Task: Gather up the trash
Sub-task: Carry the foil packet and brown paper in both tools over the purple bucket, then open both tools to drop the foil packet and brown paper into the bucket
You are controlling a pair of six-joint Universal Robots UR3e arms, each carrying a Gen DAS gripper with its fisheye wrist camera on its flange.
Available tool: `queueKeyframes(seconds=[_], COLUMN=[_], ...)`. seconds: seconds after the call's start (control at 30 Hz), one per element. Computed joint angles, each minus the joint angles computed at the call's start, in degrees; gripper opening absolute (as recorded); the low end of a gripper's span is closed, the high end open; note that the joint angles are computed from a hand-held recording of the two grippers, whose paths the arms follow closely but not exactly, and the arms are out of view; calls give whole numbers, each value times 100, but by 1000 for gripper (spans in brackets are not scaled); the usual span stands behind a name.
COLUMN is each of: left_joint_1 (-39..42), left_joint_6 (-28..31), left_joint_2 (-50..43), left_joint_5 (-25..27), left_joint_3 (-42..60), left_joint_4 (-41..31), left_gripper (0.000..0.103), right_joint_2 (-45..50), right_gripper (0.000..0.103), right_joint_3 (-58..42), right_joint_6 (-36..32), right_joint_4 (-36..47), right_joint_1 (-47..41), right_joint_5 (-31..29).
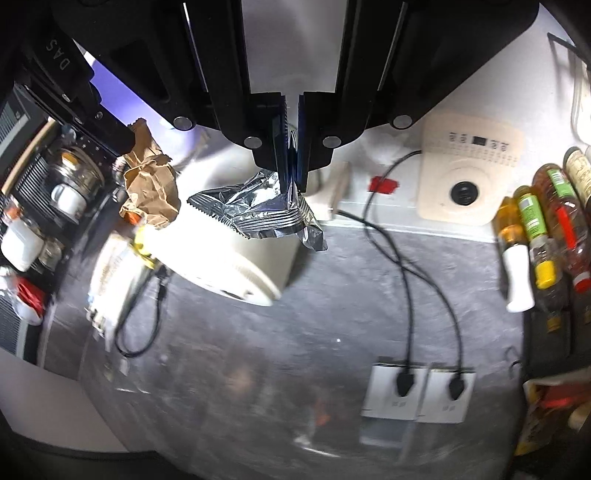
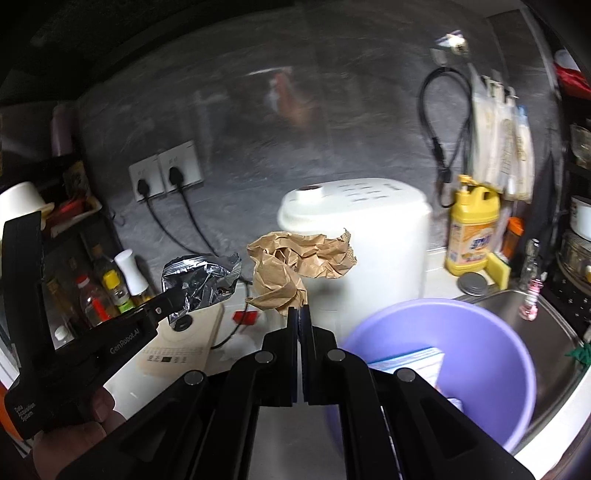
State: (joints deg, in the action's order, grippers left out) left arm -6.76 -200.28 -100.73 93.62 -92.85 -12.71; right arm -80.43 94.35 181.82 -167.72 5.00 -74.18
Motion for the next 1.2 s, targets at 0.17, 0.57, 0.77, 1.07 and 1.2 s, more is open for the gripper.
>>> queueKeyframes(seconds=[0.17,0.57,0.77,1.07,1.2], left_joint_1=[-434,-1267,-1602,-2026,-2196], left_joint_6=[8,-92,-202,-473,-610], left_joint_2=[-439,-1387,-1820,-2194,-2124], left_joint_5=[145,514,686,1040,1544], left_joint_3=[625,1891,2503,3163,3148], left_joint_4=[-182,-709,-1025,-1533,-1671], left_gripper=[5,5,5,16,50], right_joint_2=[-376,-1342,-1696,-2048,-2160], right_gripper=[2,47,47,47,49], right_joint_3=[429,1733,2191,2567,2615], right_joint_6=[-3,-145,-347,-916,-1187], right_joint_4=[-10,-14,232,669,966], right_joint_1=[-523,-1839,-2495,-3439,-3710], right_joint_5=[238,773,1354,2420,2818])
